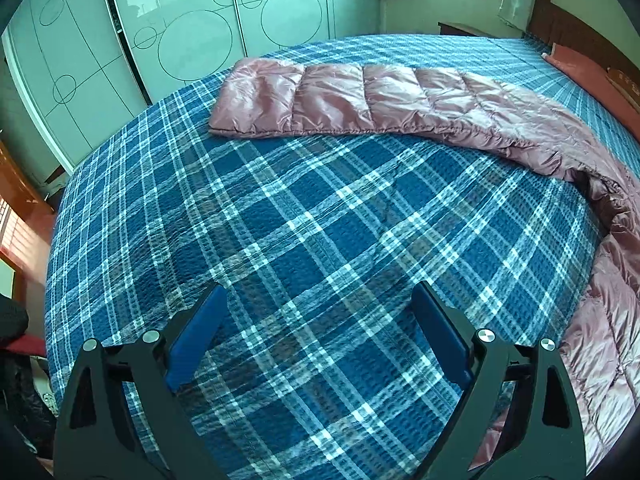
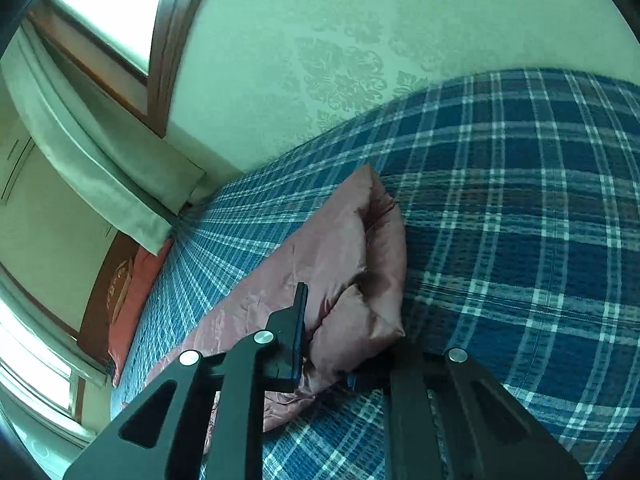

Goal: Fold large clothes

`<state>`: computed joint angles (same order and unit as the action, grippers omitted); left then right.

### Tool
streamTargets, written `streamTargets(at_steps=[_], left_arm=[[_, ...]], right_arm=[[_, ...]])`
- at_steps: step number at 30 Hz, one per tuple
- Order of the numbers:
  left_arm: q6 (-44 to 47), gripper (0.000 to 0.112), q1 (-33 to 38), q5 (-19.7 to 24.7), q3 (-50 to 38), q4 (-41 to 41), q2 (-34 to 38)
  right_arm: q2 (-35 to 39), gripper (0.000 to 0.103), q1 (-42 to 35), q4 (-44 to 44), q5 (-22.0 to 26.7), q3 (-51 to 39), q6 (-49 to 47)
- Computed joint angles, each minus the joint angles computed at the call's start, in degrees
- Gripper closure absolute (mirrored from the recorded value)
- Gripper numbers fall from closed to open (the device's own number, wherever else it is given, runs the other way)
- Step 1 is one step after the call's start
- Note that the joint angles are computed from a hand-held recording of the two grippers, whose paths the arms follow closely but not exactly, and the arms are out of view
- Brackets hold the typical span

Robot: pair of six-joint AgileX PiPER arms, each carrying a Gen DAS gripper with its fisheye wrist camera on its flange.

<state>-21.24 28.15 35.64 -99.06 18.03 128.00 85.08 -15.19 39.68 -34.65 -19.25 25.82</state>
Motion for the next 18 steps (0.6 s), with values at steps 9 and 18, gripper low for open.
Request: streamTargets(at_steps=[9,18], left_arm=[[0.4,0.016,0.5,-2.2,1.1,-0.9,0.5],[2.4,0.013,1.3,-2.7,0.1,-2.9,1.3]], right_arm=[[3.9,0.089,21.8,29.5,0.7,-20.6,-40.6],[26.7,0.089,34.8,55.3,6.1,-58.2,-79.9]])
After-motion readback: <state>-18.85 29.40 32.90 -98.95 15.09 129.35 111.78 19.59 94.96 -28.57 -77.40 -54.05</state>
